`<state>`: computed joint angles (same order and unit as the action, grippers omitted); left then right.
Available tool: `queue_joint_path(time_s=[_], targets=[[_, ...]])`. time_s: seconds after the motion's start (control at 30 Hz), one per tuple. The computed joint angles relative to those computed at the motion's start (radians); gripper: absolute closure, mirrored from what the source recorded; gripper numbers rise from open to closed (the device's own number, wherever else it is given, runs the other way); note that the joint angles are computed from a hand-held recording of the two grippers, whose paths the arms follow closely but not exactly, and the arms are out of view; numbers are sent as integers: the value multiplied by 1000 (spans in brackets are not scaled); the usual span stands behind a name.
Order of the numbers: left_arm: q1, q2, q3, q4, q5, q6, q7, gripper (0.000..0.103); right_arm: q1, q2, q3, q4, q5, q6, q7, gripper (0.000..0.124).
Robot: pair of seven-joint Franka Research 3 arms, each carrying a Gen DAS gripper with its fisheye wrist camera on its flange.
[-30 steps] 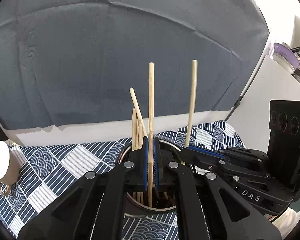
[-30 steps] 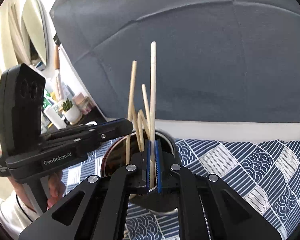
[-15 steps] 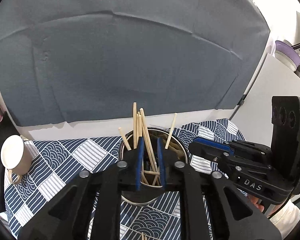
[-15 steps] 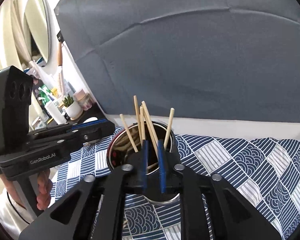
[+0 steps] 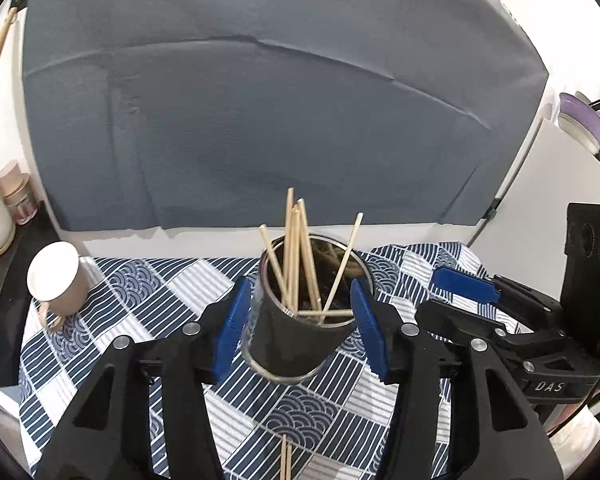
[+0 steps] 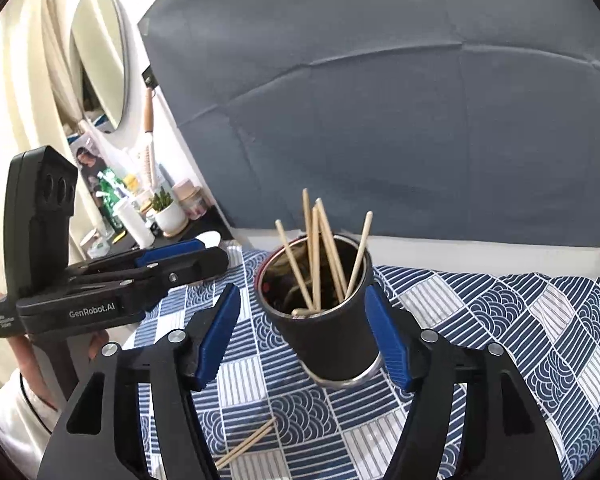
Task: Organize utensils
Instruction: 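Raise both open tools and move them down toward the remaining sticks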
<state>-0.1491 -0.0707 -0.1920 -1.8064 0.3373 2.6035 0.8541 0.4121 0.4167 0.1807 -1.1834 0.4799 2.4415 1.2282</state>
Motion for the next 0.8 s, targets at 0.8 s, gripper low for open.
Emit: queue_joint_path(time_s=[0.8], targets=[[0, -222, -35, -233, 28, -136, -169, 17, 20, -244, -4, -355, 41, 22, -90, 37]])
